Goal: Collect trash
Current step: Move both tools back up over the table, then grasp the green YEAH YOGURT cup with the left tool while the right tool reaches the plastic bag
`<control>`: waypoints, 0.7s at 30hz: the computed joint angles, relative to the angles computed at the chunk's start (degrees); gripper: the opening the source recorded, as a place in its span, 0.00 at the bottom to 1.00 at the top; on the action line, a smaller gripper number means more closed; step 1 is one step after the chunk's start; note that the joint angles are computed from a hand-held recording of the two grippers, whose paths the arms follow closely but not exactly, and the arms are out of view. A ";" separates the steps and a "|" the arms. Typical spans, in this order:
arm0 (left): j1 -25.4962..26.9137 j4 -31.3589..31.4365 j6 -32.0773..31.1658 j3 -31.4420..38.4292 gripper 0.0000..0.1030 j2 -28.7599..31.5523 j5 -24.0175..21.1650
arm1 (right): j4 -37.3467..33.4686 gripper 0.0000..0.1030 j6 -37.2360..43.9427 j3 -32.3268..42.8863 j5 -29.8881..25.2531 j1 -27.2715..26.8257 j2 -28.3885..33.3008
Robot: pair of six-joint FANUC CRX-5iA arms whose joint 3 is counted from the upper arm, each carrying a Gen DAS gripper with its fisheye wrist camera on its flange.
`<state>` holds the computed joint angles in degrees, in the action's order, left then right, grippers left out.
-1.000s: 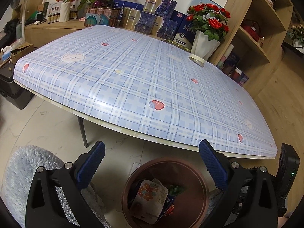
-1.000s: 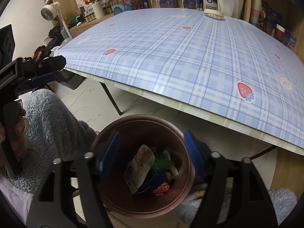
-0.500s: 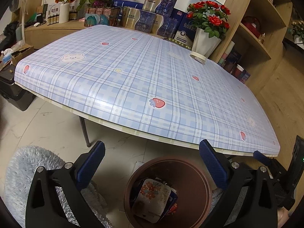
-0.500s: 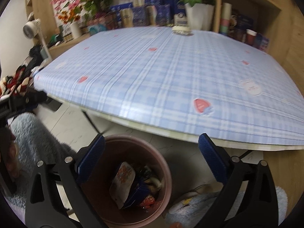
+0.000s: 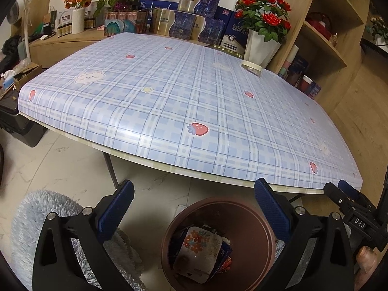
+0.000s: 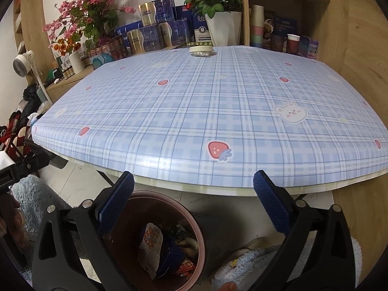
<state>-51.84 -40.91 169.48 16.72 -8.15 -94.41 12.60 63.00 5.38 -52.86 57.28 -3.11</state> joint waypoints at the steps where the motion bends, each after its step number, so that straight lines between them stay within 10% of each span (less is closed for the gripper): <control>1: 0.37 0.25 -0.21 -0.02 0.94 -0.13 0.35 | -0.33 0.94 0.39 0.51 -0.10 -0.32 0.23; 12: 7.67 2.00 -12.69 4.56 0.94 0.48 5.40 | -1.87 0.94 3.12 10.60 -1.76 -6.16 6.66; 21: 25.53 19.14 -30.44 11.50 0.94 7.11 15.30 | -7.50 0.94 9.94 28.92 -8.26 -12.50 18.71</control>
